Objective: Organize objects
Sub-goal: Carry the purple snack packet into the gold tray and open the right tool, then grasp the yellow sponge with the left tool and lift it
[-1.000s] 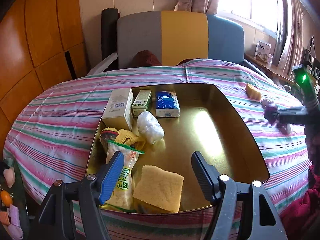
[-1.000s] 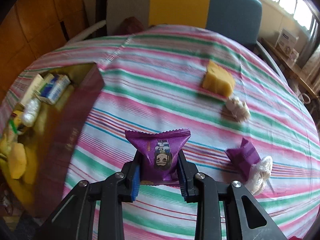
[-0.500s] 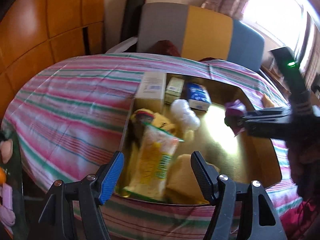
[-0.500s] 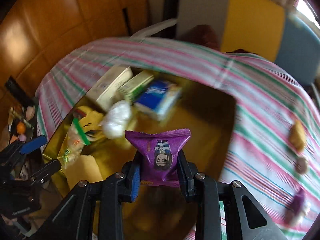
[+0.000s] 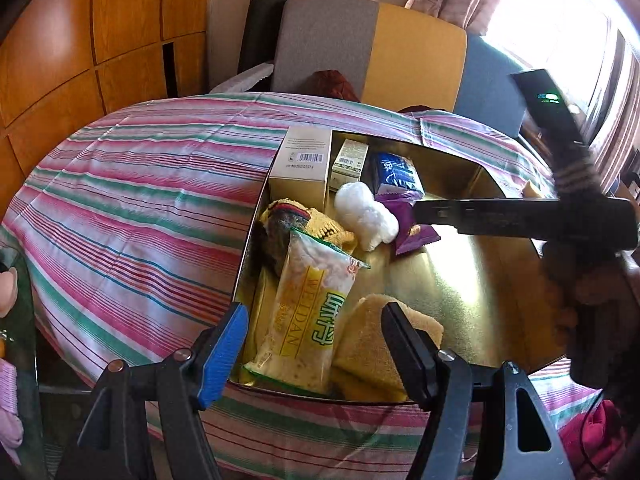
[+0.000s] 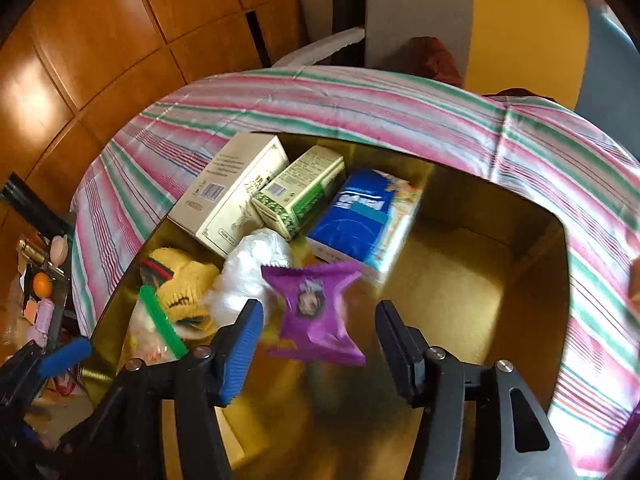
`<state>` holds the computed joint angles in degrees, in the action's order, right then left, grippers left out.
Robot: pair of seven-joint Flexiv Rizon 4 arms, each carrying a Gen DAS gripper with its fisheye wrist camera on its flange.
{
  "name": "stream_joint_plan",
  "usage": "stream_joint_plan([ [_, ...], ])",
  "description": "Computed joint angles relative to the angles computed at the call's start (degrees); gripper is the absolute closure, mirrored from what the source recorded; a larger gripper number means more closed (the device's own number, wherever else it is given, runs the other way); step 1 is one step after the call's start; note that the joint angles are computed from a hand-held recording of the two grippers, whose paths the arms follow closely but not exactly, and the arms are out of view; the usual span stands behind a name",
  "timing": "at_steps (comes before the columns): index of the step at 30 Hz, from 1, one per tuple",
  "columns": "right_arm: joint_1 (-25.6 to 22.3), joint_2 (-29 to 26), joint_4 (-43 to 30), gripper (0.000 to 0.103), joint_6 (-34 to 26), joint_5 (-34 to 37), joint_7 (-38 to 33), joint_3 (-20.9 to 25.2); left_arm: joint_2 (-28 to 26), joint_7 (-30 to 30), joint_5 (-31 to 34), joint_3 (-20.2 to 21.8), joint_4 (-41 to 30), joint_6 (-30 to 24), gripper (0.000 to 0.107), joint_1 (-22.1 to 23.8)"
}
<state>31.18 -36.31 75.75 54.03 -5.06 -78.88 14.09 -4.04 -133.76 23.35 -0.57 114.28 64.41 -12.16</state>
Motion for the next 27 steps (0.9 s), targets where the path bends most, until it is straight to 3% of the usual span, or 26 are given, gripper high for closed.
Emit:
stream_joint_plan([
  [7, -3.52, 6.65, 8.22, 0.023, 4.85, 2.45, -0.63, 0.64, 0.22, -1.08, 2.12, -0.60, -1.33, -1.15, 0.037, -0.69],
  [17, -8.56, 15.78, 19.96, 0.015, 11.36, 0.59, 2.76, -2.48, -1.06, 0.02, 4.29, -1.78, -5.41, -4.06, 0.037, -2.88],
  [27, -13.84, 19.23, 25.83, 0.013, 13.34, -6.19, 11.14, -8.09, -5.43, 4.95, 3.96, -2.52, -12.57, -6.24, 0.037, -6.15],
])
